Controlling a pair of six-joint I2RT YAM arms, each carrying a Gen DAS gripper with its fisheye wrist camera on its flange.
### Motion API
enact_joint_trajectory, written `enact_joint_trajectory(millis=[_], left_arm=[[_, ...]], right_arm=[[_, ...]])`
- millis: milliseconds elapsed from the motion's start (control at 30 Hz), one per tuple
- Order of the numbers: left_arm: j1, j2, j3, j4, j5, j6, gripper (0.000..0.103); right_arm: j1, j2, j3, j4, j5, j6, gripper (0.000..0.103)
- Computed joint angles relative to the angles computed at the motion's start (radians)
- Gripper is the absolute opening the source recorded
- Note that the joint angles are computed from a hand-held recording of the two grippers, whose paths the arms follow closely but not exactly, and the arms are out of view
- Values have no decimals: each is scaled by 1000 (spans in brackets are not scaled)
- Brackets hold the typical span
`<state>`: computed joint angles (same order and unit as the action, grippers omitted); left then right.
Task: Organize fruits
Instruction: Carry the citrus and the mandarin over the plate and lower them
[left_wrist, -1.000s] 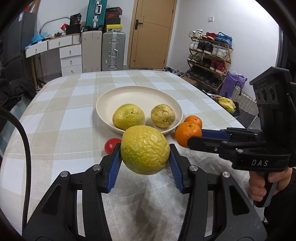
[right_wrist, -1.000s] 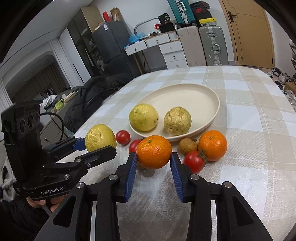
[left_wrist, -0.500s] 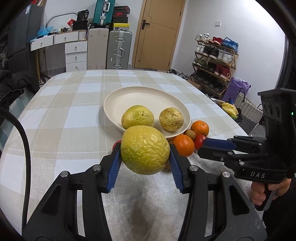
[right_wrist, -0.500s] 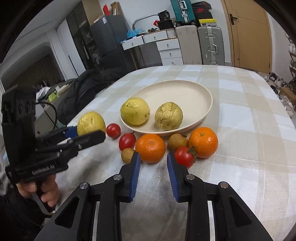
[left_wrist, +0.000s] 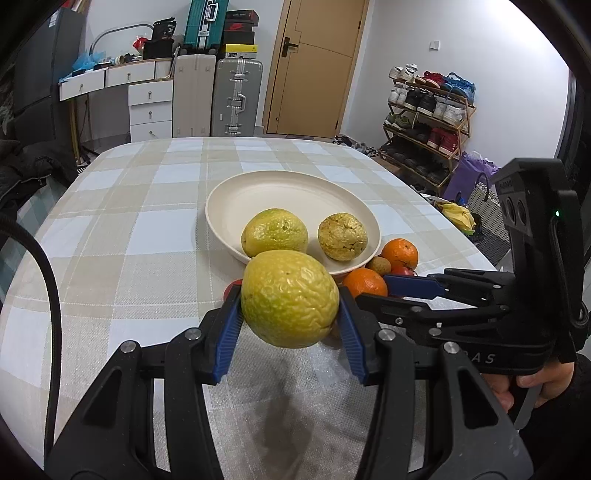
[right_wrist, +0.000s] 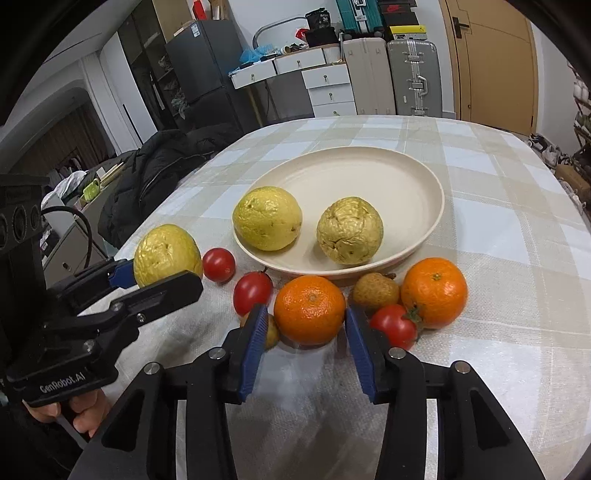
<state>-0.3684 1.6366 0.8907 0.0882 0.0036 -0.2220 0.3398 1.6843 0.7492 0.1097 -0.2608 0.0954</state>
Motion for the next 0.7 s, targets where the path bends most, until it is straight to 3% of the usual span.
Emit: enact_joint_trajectory(millis=[200,700], left_arm=[[-1,7,7,1,-2,-2,47],[-8,38,63,9,-31,22,47]], right_arm=[[7,5,4,3,17,-3,40],[-74,-114,-76,106,-75,19,40]])
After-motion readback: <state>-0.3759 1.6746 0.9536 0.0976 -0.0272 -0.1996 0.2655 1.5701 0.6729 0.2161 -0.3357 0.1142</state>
